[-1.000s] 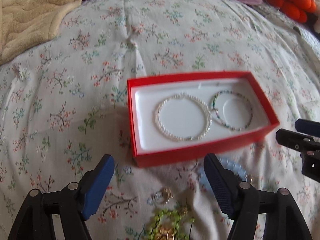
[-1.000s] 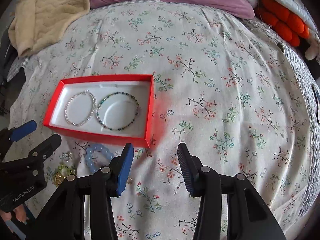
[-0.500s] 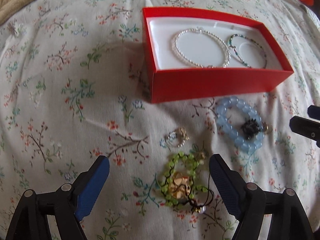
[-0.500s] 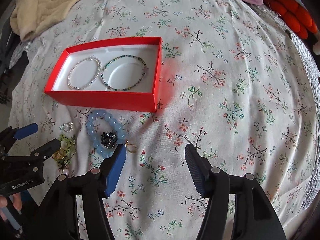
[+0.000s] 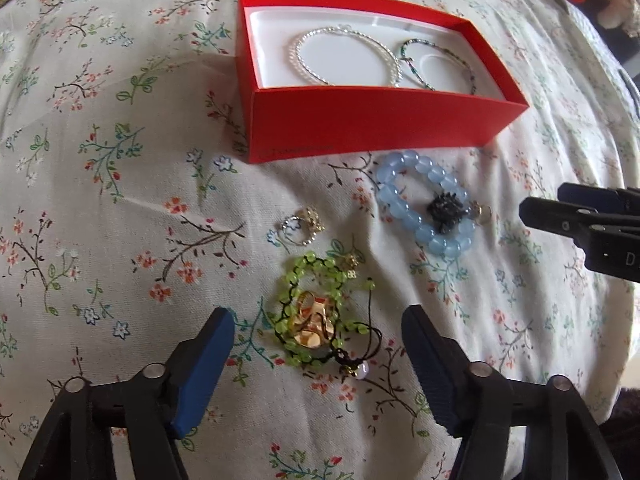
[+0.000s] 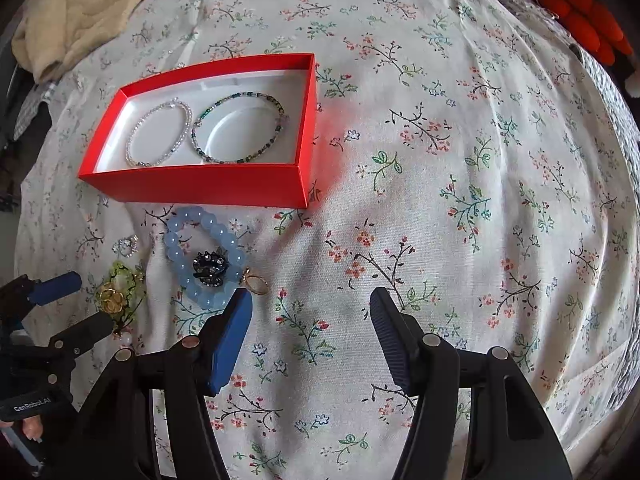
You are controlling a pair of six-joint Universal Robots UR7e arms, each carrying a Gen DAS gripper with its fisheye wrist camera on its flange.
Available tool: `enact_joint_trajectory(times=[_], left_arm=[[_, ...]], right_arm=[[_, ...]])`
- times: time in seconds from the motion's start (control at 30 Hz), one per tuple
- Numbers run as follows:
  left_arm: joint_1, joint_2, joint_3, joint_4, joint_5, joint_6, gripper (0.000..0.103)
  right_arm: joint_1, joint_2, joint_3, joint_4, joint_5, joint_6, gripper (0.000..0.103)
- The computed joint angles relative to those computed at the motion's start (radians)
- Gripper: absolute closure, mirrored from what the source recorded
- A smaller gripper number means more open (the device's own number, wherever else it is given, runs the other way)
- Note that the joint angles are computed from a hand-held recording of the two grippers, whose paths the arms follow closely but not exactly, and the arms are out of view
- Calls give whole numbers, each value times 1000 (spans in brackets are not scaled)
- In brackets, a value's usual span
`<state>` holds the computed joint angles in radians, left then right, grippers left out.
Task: Organize jewelry
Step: 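Move the left gripper to the gold rings and close on them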
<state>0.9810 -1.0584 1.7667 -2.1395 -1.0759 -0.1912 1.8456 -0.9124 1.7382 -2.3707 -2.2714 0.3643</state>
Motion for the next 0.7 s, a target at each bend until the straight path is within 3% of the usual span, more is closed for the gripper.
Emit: enact_joint_trajectory(times=[0.1,0.37,0.5,0.6,0.7], left_arm=[[4,3,-2,10,-20,-6,55],[-1,30,-10,4,6,2,65],[-5,41,-9,7,31,10,75],[-9,49,-11,14,47,11,89],[-13,47,-7,-3,45,15,90]], right_arm=[[1,12,-12,3,0,-2,39],[5,30,-30,19,-1,3,39],[3,29,-30,18,1,7,39],[2,29,-27,13,1,6,39],[1,28,-26,6,7,1,39]])
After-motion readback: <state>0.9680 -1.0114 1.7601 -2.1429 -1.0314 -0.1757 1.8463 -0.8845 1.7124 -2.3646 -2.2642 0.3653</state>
